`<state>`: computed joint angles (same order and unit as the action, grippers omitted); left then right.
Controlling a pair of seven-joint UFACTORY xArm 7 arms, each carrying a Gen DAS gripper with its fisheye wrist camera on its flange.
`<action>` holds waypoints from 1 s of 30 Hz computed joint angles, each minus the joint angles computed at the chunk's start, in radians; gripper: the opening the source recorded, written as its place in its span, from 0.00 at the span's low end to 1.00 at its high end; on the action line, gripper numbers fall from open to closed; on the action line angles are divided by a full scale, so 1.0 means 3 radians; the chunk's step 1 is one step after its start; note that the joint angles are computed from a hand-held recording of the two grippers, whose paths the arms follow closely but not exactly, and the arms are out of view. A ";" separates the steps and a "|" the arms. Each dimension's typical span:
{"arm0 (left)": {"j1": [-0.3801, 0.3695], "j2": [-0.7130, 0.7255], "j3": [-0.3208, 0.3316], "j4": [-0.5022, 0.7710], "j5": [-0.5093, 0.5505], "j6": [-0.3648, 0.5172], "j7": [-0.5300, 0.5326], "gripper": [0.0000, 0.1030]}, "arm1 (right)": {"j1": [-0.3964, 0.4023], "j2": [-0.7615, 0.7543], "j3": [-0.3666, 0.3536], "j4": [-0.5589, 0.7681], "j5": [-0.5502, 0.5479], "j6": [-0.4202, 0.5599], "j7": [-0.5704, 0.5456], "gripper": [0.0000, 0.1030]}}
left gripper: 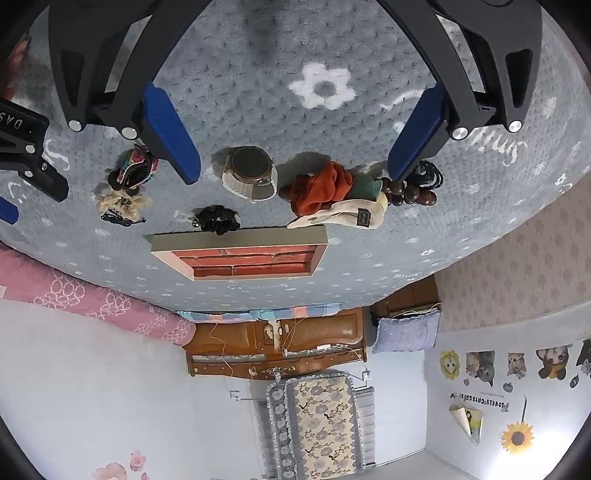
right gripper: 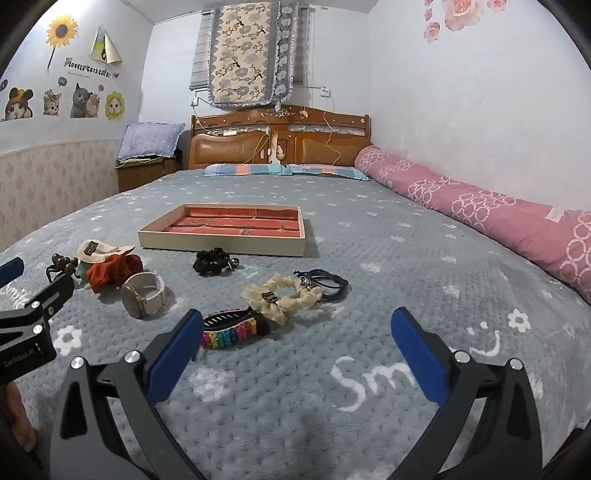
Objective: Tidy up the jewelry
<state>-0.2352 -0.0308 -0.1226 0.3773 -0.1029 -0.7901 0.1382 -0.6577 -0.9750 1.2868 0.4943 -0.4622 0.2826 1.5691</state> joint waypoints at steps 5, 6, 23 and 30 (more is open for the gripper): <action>-0.0001 -0.0015 -0.0005 -0.0030 -0.0011 -0.0029 0.0012 0.95 | 0.0015 -0.0008 -0.0003 0.0003 0.0007 0.0021 -0.0004 0.96; -0.0001 -0.0016 -0.0004 -0.0028 -0.0011 -0.0026 0.0011 0.95 | -0.0002 -0.0006 0.0014 0.0018 0.0008 0.0024 0.0000 0.96; 0.0006 -0.0006 0.0002 -0.0033 0.0012 -0.0044 0.0006 0.95 | 0.0017 -0.0020 0.0002 0.0015 0.0018 0.0039 -0.0019 0.96; 0.0001 -0.0004 -0.0003 -0.0037 -0.0004 -0.0048 0.0012 0.95 | 0.0020 -0.0018 0.0000 0.0015 0.0011 0.0040 -0.0015 0.96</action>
<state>-0.2348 -0.0321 -0.1236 0.3663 -0.1041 -0.8044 0.1419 -0.6518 -0.9803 1.2868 0.4988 -0.4588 0.2946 1.5645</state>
